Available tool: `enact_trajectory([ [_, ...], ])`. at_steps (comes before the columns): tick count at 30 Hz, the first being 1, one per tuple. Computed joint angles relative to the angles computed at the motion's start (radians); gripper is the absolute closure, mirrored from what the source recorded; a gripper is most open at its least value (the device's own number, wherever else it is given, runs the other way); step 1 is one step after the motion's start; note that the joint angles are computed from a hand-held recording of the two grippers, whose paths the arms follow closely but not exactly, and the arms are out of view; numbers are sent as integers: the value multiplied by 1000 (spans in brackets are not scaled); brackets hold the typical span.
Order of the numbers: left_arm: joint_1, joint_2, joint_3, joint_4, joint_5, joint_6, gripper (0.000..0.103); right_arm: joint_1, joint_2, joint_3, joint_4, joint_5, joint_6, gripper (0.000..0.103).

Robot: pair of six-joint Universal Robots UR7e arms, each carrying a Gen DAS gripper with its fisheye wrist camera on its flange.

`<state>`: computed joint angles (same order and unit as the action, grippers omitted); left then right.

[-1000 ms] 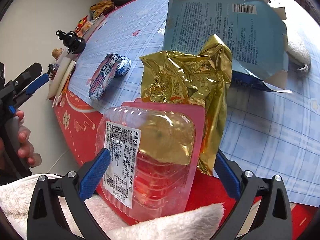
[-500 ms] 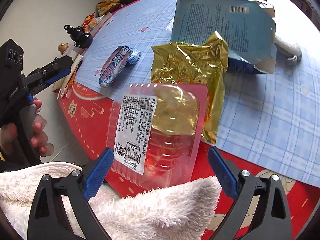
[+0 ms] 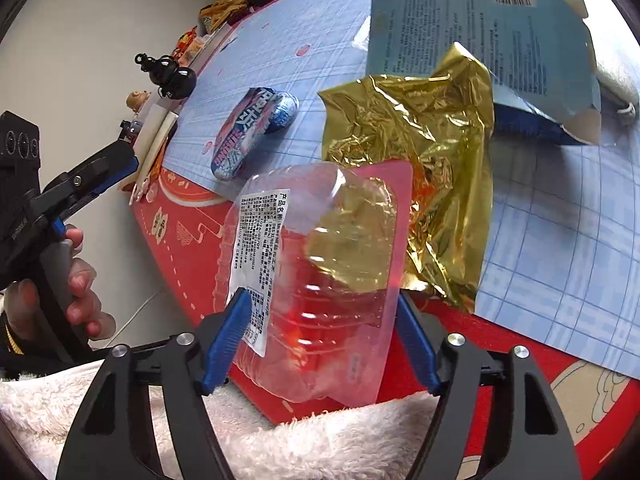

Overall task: Collect trash
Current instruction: 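Grasp the clear plastic food tray with the right tool and lift it, then grasp the blue snack wrapper with left tool while right tool holds the tray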

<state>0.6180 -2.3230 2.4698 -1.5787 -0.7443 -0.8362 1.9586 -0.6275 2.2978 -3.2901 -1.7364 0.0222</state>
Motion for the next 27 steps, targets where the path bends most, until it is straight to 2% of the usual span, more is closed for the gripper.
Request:
enact_trajectory([
  [4,3,-4,-9,16,12,-27,6,31,-27,2,-45,1,-44,46],
  [7,15,-1,-15,11,21,-41,6,51,-44,4,-88,-1,-78,47],
  [15,65,13,-19,-64,31,-5,6,84,-122,25,-238,-101,-109,47],
  [19,135,31,-17,-156,29,84,6,96,-166,35,-294,-177,-113,47],
  [23,200,91,-1,-229,45,227,6,96,-194,44,-332,-225,-108,47],
  [26,214,162,28,-252,92,341,7,98,-206,55,-349,-261,-92,47],
  [27,220,186,41,-284,106,389,11,98,-211,59,-352,-270,-85,47],
])
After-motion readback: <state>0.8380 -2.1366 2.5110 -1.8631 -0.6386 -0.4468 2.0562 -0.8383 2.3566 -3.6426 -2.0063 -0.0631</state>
